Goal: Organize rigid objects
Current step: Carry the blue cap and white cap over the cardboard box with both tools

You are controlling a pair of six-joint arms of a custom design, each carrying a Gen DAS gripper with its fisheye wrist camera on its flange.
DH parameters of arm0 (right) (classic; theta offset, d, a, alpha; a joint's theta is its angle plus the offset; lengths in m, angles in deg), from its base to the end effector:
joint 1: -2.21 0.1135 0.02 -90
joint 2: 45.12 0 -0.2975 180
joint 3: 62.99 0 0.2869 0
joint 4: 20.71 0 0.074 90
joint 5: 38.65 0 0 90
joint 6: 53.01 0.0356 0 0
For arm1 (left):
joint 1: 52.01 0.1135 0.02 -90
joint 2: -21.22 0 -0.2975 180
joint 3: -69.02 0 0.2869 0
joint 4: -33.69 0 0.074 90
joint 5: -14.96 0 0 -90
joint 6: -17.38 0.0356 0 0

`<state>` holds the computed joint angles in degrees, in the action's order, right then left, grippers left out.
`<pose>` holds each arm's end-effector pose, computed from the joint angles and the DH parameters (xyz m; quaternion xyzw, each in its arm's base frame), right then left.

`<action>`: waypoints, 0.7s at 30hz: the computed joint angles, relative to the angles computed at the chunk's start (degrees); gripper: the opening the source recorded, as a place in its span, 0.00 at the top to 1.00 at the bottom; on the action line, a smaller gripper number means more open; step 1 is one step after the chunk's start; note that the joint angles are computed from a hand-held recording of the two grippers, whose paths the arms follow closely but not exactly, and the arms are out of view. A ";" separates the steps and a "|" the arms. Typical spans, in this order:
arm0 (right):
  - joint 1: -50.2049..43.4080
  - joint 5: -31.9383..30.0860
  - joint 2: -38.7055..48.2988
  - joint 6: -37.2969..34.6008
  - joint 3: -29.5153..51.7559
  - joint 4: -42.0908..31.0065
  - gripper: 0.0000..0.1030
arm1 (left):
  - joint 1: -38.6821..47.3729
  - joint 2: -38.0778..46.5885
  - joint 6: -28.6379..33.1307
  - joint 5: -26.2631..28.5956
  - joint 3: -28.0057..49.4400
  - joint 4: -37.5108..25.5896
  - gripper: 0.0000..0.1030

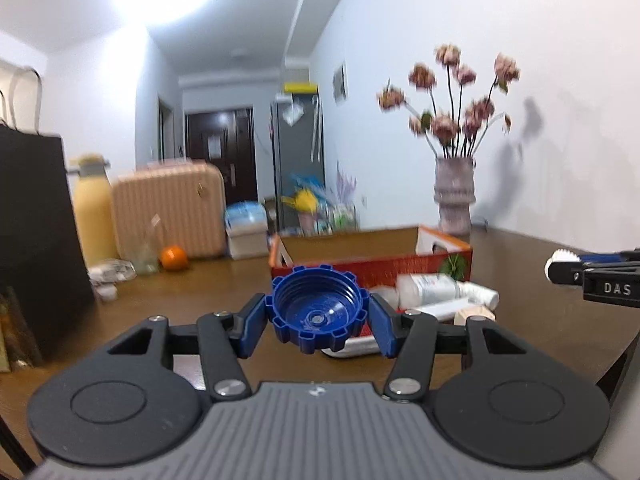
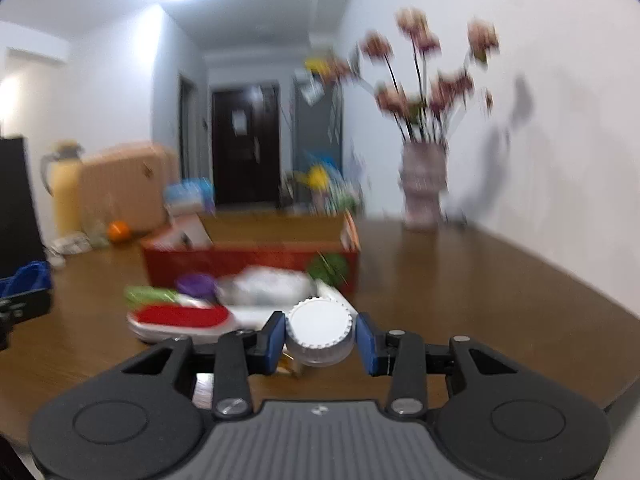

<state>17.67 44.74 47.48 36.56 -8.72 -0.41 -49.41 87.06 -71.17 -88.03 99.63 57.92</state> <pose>0.3483 0.1006 0.1989 -0.1452 0.7954 0.1230 0.5755 0.2387 0.0188 0.1987 -0.0796 0.7659 0.1096 0.6285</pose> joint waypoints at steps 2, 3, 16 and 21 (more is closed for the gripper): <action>2.07 1.38 -3.86 -0.71 -5.85 6.99 0.64 | 0.39 -3.96 -0.03 0.55 -2.22 -0.01 0.46; 3.29 2.45 -5.37 -1.17 -8.33 10.09 0.64 | 0.53 -5.72 -0.24 0.49 -3.37 0.32 0.46; 9.87 8.34 -12.22 -1.77 -19.20 21.56 0.64 | -0.78 -14.27 0.36 -1.04 -7.45 -0.44 0.46; 10.21 8.43 -10.54 -0.91 -18.70 22.03 0.64 | -0.49 -13.25 0.05 -0.73 -7.63 0.18 0.46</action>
